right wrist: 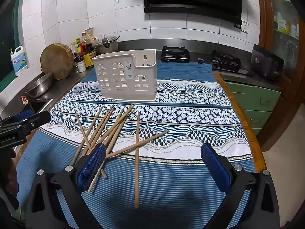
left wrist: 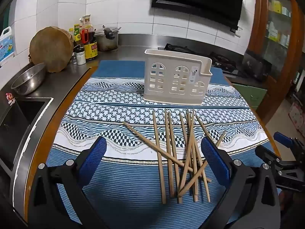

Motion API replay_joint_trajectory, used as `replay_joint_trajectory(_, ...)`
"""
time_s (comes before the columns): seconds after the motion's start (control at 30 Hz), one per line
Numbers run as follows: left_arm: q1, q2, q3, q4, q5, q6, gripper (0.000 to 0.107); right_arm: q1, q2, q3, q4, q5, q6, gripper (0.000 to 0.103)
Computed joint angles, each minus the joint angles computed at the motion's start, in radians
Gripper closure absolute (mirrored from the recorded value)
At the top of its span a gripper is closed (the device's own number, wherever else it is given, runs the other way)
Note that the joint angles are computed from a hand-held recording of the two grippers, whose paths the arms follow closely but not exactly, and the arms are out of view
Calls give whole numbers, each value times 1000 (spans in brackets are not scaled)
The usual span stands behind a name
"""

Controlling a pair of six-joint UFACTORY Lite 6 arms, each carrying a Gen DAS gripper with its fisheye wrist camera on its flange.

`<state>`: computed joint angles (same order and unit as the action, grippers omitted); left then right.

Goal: Organize utensils
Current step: 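Move both grippers down toward the loose wooden chopsticks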

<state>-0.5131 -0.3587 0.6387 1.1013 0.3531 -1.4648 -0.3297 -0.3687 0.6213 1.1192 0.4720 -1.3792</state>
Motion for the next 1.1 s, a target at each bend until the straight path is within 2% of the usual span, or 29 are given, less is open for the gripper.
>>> replay_joint_trajectory(0.37, 2, -8, -6, 3, 4, 3, 9, 6, -10, -11, -6, -6, 6, 6)
replay_joint_trajectory(0.57, 37, -17, -12, -48, -25, 79, 9, 11, -14, -16, -10, -11, 7, 6)
replay_joint_trajectory(0.67, -16, 7, 2, -3, 9, 9, 9, 11, -14, -17, -8, -10, 4, 6)
replay_joint_trajectory(1.1, -19, 6, -6, -15, 1, 34, 9, 19, -10, -15, -20, -4, 14, 6)
